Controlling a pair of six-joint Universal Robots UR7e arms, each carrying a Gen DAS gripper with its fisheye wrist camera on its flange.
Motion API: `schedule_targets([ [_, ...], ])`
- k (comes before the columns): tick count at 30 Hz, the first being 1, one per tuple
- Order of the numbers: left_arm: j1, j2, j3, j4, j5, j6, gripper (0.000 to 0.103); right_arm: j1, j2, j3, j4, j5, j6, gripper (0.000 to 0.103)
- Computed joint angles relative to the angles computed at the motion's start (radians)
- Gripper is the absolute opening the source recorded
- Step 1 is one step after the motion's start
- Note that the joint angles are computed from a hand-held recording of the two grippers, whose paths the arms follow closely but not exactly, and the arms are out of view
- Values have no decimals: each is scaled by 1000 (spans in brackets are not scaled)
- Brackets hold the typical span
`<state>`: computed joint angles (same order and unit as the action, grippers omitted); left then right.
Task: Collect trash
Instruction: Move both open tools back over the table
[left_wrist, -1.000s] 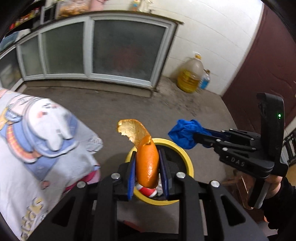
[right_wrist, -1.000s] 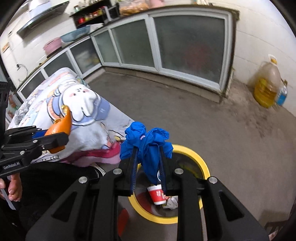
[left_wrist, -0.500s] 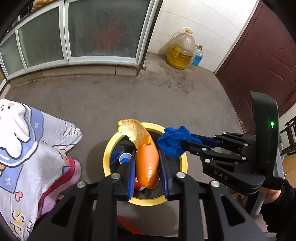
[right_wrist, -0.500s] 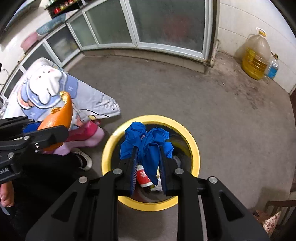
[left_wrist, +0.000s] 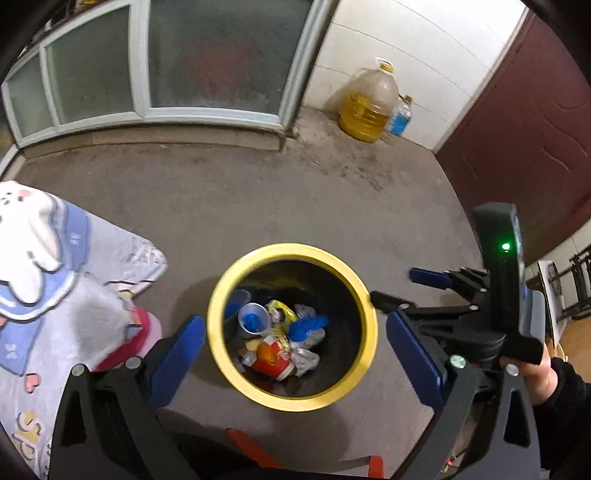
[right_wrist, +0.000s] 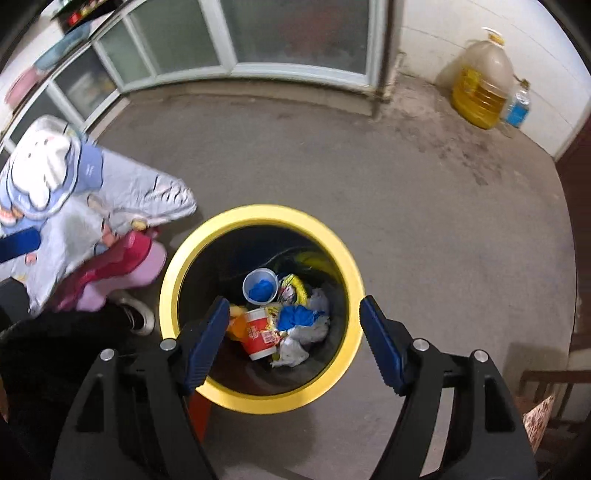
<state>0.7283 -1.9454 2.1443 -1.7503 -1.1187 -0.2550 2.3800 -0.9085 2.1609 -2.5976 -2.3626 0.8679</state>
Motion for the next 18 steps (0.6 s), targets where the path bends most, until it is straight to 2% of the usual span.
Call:
schedule_targets([
  [2,-12,-23,-7,8,26,-12,95,6,-9,7,-30,-9,-1,69],
  [6,-34,-87,-43,50,77,-44,95,37,0,-15,-96,-38,-57,69],
  [10,-55,-156,-100,139,138,-108,95,59,29,-65,-170,-9,-148,72],
  [13,-73,-228,-162,242,191,-176,95,81,67,-126,-201,12,-225,73],
  [16,-117,-303,-227,378,282,-280,95,107,126,-209,-232,31,-314,73],
  [18,-168,-355,-287,538,368,-413,95,119,167,-269,-250,61,-379,74],
])
